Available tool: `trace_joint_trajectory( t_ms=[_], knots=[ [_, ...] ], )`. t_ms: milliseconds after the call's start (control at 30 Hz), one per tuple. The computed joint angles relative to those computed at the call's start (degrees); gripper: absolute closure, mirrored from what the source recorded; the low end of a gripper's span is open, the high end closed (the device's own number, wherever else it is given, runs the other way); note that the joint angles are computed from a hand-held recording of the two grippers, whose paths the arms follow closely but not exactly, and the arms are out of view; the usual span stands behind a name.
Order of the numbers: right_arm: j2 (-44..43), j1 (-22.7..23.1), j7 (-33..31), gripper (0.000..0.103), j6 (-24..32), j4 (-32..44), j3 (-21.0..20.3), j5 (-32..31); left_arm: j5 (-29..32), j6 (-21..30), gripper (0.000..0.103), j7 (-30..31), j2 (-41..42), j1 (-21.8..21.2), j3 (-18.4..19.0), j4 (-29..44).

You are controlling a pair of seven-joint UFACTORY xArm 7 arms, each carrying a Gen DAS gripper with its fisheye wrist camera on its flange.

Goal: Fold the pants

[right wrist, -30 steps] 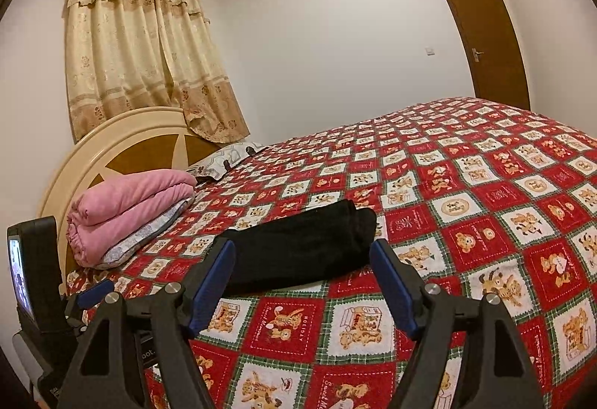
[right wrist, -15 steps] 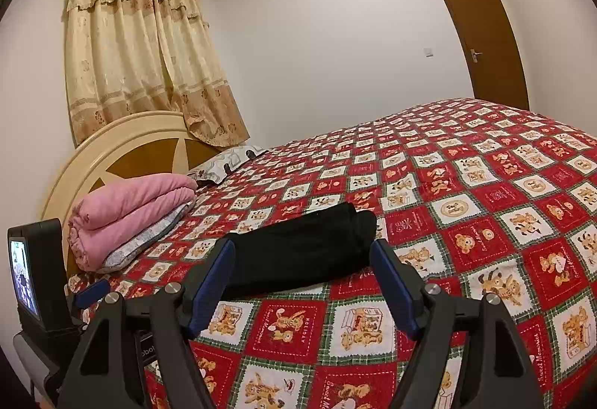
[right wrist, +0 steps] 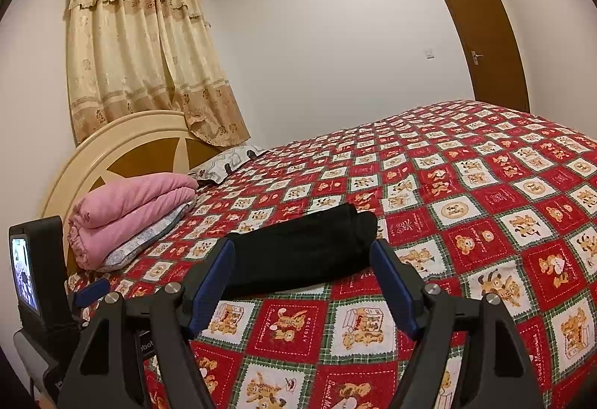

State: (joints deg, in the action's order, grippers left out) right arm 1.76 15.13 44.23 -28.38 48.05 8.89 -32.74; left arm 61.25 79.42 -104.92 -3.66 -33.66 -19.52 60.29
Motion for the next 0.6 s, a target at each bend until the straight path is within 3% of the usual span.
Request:
trace_joint_trajectory(
  t_ms=[600],
  knots=[
    [-0.5, -0.1, 0.1, 0.027, -0.2, -0.5, -0.3, -0.4, -0.4, 0.6, 0.000, -0.6, -0.5, 0.3, -0.1, 0.0]
  ],
)
